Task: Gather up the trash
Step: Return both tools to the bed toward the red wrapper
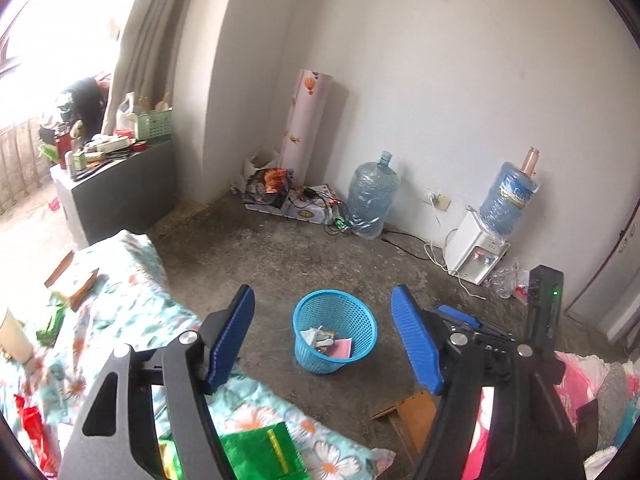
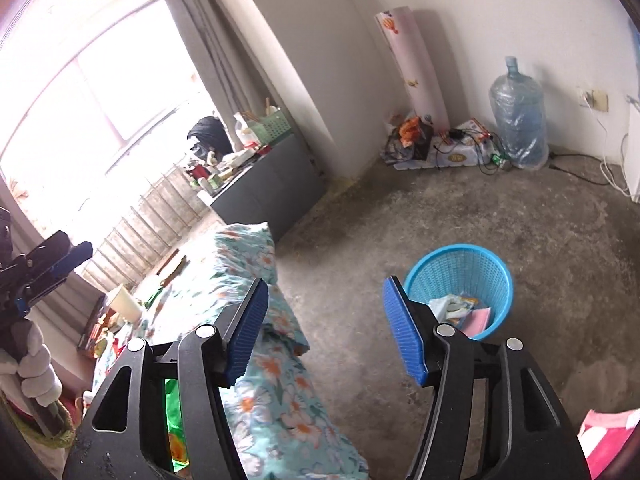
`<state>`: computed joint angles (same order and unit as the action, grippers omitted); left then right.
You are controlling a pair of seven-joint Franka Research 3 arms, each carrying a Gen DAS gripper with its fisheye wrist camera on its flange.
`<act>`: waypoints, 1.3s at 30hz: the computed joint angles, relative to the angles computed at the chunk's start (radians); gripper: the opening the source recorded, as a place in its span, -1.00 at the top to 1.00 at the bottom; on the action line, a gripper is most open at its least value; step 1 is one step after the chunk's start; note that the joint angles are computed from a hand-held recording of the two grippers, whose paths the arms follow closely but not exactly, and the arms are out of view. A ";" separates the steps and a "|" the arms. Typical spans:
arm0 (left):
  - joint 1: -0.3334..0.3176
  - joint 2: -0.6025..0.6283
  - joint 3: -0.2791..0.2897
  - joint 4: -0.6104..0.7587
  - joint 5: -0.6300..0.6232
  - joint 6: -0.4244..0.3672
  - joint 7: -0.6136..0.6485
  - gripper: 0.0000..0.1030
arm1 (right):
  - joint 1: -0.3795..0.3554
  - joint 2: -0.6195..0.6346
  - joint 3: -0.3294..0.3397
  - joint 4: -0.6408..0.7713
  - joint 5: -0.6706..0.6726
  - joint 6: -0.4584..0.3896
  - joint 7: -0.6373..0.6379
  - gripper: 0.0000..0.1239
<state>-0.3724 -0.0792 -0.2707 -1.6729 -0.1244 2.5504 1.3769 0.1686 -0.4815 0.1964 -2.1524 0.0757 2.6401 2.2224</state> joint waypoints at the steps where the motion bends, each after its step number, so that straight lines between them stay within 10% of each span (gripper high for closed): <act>1: 0.009 -0.054 0.010 -0.057 -0.011 0.007 -0.019 -0.35 | 0.018 0.000 0.000 0.010 0.008 0.000 -0.017 0.01; 17: 0.049 -0.670 0.156 -0.613 0.073 -0.037 -0.229 -0.45 | 0.189 0.143 0.030 0.241 0.080 -0.076 -0.145 -0.04; 39: 0.064 -0.916 0.203 -0.781 0.117 -0.126 -0.262 -0.59 | 0.306 0.306 0.046 0.478 0.043 -0.172 -0.162 -0.14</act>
<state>-0.3081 -0.9950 -0.0679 -2.4537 -0.0071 2.4240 1.1146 0.4741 -0.1759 0.2428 -1.6747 0.1190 2.4682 2.0607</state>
